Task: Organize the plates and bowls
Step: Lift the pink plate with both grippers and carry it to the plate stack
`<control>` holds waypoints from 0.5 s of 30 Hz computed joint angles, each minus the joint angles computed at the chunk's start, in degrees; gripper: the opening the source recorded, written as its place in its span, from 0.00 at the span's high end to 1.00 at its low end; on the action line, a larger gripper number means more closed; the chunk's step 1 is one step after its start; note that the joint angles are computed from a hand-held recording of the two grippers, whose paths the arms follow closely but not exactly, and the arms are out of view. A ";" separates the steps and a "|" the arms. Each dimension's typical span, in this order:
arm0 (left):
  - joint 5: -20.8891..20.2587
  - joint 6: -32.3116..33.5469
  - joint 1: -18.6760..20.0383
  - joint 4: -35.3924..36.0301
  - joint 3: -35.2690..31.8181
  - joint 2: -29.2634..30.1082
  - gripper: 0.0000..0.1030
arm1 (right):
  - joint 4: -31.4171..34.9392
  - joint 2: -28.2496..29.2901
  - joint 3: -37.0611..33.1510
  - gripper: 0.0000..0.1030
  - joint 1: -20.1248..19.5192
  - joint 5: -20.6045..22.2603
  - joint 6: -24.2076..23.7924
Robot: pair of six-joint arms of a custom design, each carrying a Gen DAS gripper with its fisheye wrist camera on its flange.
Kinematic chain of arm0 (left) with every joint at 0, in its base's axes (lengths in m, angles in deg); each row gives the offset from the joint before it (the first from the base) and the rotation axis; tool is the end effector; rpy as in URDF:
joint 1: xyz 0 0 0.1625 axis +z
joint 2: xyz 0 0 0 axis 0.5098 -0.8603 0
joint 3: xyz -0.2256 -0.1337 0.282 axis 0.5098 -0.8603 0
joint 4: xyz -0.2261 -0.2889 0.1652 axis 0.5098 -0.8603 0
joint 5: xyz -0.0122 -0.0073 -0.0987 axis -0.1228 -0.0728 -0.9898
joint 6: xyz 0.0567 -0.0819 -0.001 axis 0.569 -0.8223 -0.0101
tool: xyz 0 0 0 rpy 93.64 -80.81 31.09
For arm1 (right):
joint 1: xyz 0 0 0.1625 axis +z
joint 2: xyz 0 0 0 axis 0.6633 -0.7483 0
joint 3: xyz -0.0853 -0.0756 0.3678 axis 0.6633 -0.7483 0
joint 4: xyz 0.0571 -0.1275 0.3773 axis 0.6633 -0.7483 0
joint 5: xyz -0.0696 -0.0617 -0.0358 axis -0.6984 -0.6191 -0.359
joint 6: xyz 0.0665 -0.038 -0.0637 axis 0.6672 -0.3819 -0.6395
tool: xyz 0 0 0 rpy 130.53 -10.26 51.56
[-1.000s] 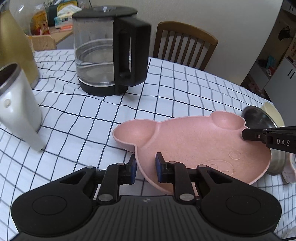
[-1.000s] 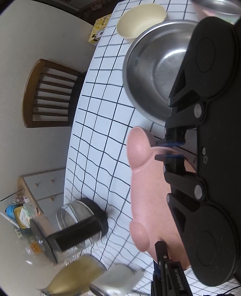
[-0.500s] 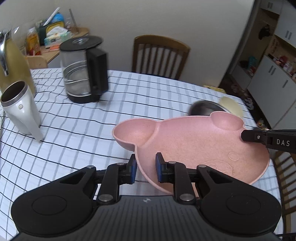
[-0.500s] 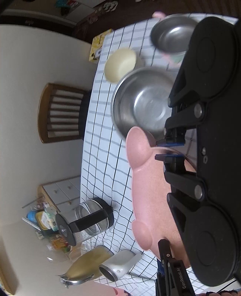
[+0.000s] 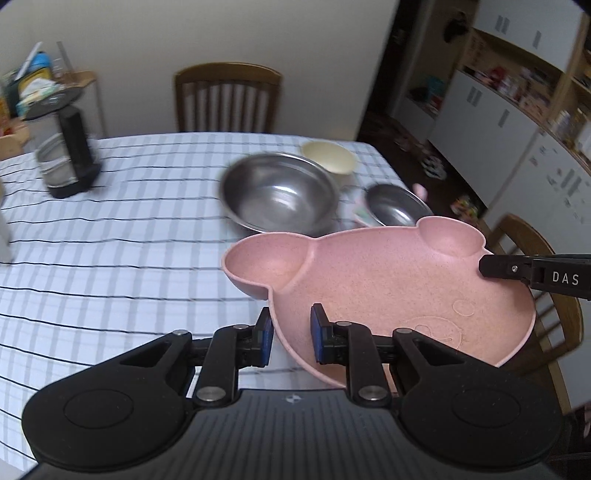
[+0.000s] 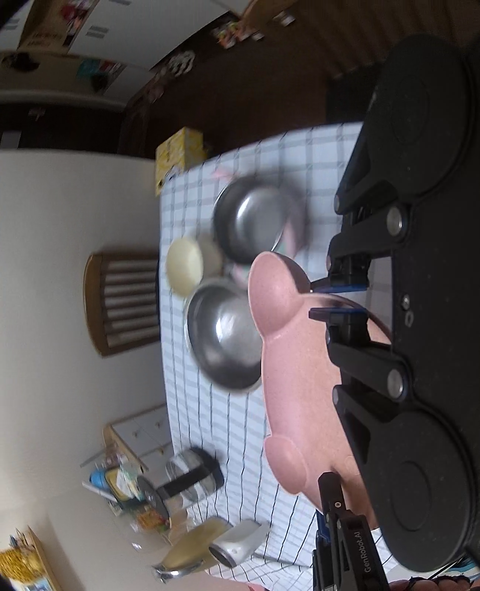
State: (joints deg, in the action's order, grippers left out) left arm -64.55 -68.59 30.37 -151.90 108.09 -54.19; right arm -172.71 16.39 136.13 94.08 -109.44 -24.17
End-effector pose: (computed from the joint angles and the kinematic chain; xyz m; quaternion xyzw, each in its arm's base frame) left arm -0.0363 -0.4157 0.3001 0.3828 0.8947 -0.1518 0.1728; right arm 0.3523 -0.2820 0.0820 -0.0390 -0.8531 0.3854 0.3494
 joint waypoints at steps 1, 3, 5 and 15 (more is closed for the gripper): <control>0.00 -0.21 -0.74 -0.12 1.25 -0.61 0.81 | 1.72 -1.31 1.53 0.91 0.55 -0.32 2.65; -0.50 -0.40 -1.91 -0.25 3.65 -1.71 0.81 | 4.03 -3.63 4.21 0.91 1.22 -0.45 6.55; -0.42 -0.23 -3.27 -1.11 6.31 -2.86 0.81 | 7.39 -5.98 6.90 0.91 2.24 -0.75 11.59; 1.26 -1.60 -7.46 -1.82 14.50 -5.82 0.81 | 12.68 -10.27 15.51 0.91 4.91 0.40 24.08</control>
